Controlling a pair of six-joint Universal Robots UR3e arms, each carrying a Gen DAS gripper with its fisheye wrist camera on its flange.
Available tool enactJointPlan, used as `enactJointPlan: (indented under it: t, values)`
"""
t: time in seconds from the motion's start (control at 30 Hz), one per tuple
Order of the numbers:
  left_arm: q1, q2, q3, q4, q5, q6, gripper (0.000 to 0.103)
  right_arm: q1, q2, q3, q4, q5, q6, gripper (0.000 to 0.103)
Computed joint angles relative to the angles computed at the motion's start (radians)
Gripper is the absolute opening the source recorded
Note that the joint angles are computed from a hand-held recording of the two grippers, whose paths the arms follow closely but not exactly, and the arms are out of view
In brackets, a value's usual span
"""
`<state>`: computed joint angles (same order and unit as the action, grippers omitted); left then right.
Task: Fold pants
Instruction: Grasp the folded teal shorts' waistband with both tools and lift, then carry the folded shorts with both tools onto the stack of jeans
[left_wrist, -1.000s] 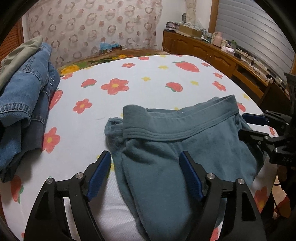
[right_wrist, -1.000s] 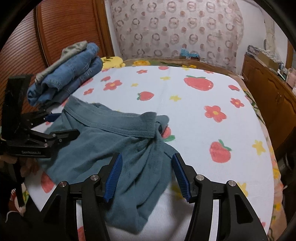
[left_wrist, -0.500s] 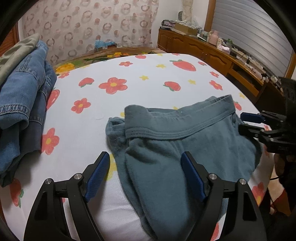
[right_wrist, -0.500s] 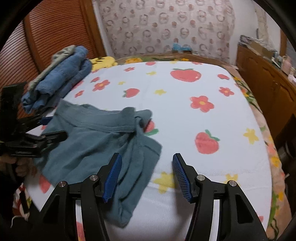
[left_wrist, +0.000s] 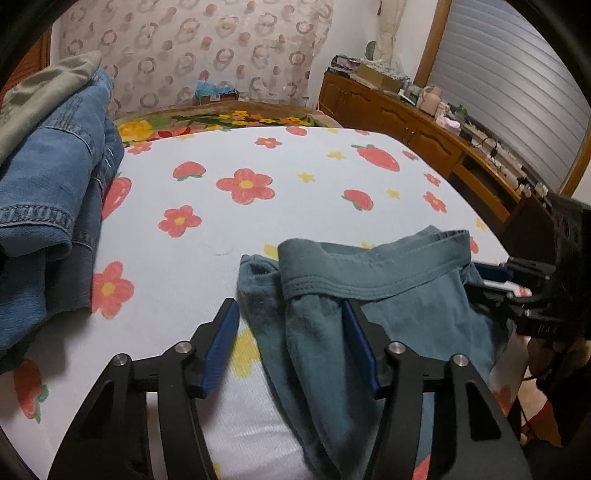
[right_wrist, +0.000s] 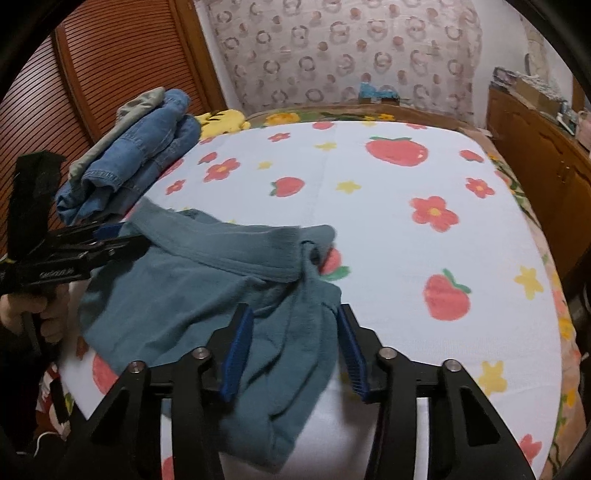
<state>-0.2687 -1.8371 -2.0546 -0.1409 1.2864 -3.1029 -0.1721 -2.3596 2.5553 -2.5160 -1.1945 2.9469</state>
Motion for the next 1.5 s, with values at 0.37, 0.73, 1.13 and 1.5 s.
enactJointPlan:
  t: [0.37,0.73,1.13,1.5]
  values:
    - [0.004,-0.049,0.040,0.000,-0.064,-0.008,0.028,-0.122,-0.085,0.008,0.135,0.127,-0.084,0.024]
    - [-0.005,0.054,-0.035,0.047,-0.081,0.017,0.014,-0.224,-0.200,0.011,0.254,0.252,-0.150,0.010]
    - [0.047,0.164,0.013,-0.003,-0.086,-0.006,0.013,-0.088,0.044,-0.132,-0.008,0.208,-0.056,0.010]
    - [0.122,0.234,0.078,-0.056,-0.090,-0.015,0.013,0.050,0.360,-0.398,-0.148,0.161,-0.030,0.010]
